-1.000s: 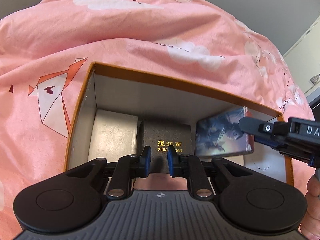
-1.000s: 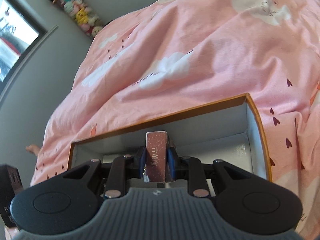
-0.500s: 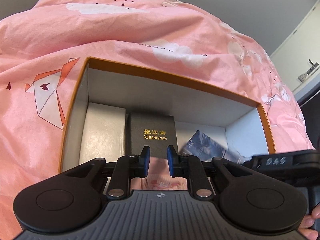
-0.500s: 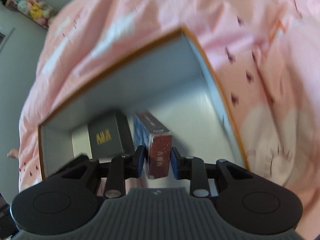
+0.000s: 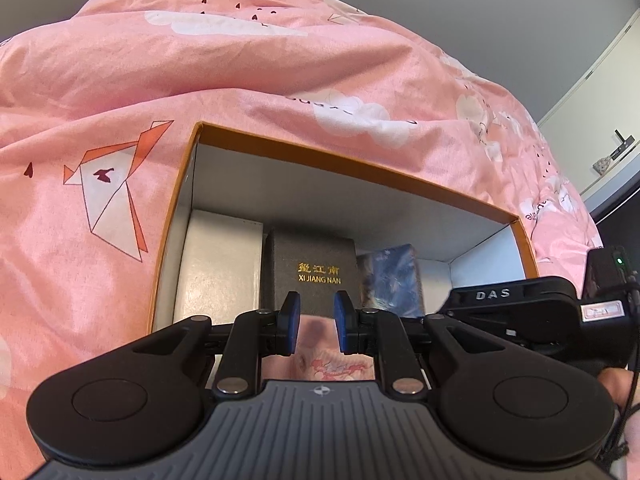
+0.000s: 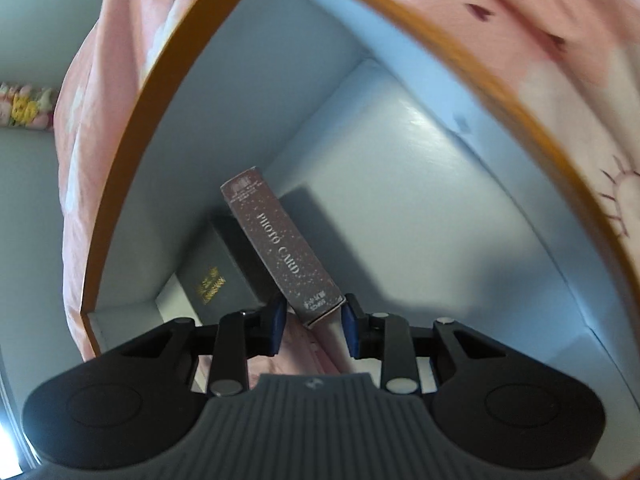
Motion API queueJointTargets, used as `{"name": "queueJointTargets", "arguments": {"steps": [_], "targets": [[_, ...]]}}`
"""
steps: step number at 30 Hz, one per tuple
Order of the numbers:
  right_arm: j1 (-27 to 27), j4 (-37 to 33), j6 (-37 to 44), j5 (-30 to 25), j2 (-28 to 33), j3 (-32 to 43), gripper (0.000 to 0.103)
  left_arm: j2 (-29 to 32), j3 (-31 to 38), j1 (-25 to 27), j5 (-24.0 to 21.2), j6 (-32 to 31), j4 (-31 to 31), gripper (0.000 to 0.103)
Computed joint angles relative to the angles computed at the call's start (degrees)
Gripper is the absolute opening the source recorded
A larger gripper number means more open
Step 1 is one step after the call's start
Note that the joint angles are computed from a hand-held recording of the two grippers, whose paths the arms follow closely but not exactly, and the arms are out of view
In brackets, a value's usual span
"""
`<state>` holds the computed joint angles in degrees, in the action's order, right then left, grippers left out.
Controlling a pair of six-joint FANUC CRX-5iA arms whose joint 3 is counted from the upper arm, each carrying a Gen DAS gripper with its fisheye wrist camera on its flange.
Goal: Organize objects
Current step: 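Stand the pink photo card box upright beside the dark box, open right gripper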
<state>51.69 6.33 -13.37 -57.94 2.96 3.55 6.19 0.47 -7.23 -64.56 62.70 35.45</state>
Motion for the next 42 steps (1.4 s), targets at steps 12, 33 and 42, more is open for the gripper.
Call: {"name": "queueJointTargets", "arguments": {"steps": [12,33,42], "targets": [[0.74,2.15,15.33,-8.43,3.52,4.93,0.047,0.67,0.27,-0.34,0.27,0.55,-0.23,0.02],[-0.14,4.49,35.43,-12.04,9.52,12.06,0.037,0.72,0.87,-0.32,0.55,0.55,-1.87,0.02],[-0.46,3.65,35.58,-10.83,9.8,12.28,0.037,-1.11,-1.36,-0.37,2.42,-1.66,-0.39,0.02]]}}
